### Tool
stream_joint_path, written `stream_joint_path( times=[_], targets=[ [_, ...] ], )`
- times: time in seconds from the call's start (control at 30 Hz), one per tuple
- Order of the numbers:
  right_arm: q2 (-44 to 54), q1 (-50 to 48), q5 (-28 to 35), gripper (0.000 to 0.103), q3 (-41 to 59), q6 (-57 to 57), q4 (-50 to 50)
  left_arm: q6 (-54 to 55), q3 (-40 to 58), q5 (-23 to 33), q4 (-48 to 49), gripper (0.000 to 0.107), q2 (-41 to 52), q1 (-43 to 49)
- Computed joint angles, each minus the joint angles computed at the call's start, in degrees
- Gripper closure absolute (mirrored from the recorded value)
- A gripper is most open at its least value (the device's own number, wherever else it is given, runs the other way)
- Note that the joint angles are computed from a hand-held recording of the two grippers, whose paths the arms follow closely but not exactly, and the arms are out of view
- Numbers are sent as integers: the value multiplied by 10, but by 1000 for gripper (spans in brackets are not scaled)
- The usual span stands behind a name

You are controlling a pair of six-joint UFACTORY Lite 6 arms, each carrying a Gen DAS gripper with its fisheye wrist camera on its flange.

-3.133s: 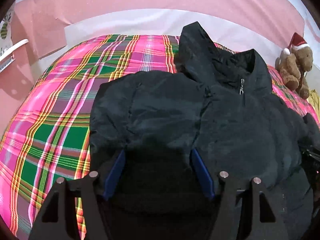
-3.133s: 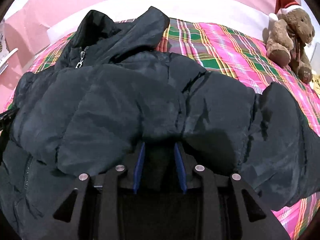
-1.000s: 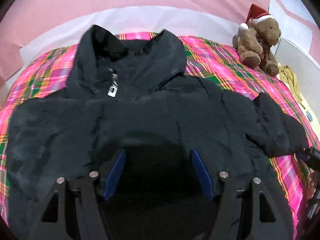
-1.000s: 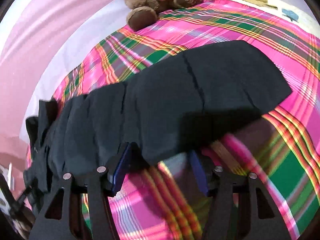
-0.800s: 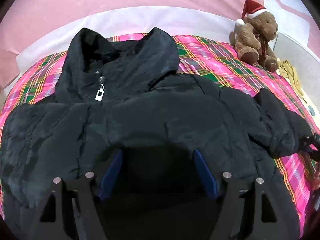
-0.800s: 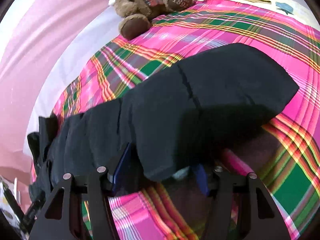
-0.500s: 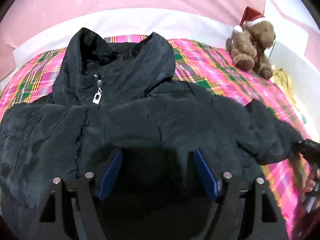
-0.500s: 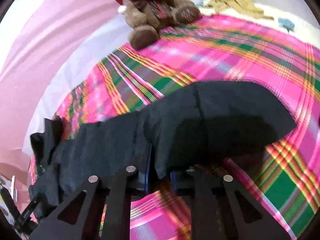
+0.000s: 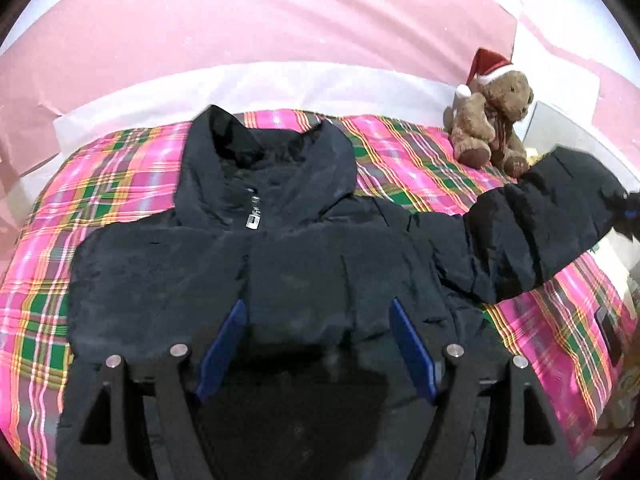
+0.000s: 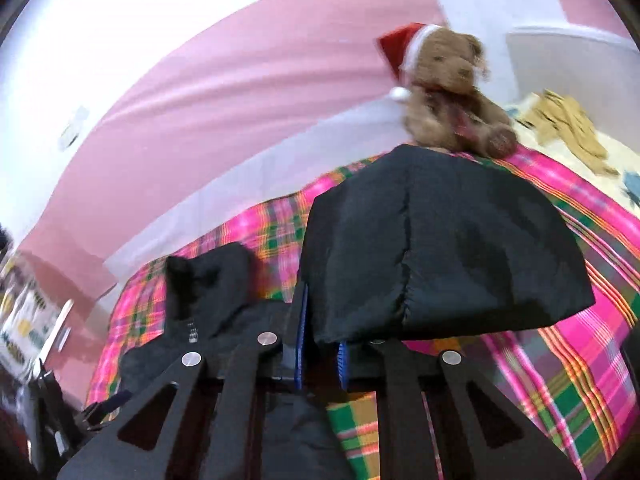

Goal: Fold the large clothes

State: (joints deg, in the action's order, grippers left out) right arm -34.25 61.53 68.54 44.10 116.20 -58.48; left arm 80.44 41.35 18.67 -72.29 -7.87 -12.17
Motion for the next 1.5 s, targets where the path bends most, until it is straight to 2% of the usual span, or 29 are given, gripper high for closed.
stream_joint_path(
  times=[0.13, 0.27, 0.5, 0.7, 0.8, 0.87, 0.9, 0.97, 1.07, 1.1, 1.2, 1.37, 1.5],
  targets=[
    [126, -31, -72, 91, 100, -32, -11, 11, -13, 48, 14, 32, -31, 77],
    [259, -55, -151, 91, 199, -60, -17, 57, -10, 91, 0, 32, -26, 167],
    [509, -87, -285, 91, 363, -92, 1, 131, 13, 136, -31, 32, 33, 294],
    [719, -111, -369, 91, 515, -173, 84, 173, 46, 164, -46, 32, 96, 371],
    [796, -122, -400, 86, 572, -233, 142, 186, 62, 177, -50, 32, 123, 399],
    [833, -127, -421, 76, 595, -258, 162, 189, 71, 182, -52, 32, 138, 410],
    [836, -123, -424, 72, 598, -256, 157, 189, 75, 185, -51, 32, 142, 414],
    [835, -116, -431, 54, 598, -259, 148, 185, 85, 188, -49, 32, 152, 418],
    [806, -104, -448, 43, 574, -261, 140, 163, 97, 195, -39, 32, 154, 417],
    [777, -98, -469, 43, 538, -234, 112, 152, 101, 199, -35, 32, 151, 415],
    [713, -80, -476, 43, 464, -143, 22, 132, 108, 199, -31, 32, 139, 398],
    [535, -81, -406, 43, 237, 83, -156, 102, 128, 174, -33, 32, 131, 319],
    [438, -129, -354, 43, 100, 116, -137, 93, 172, 128, -55, 32, 187, 228]
  ],
)
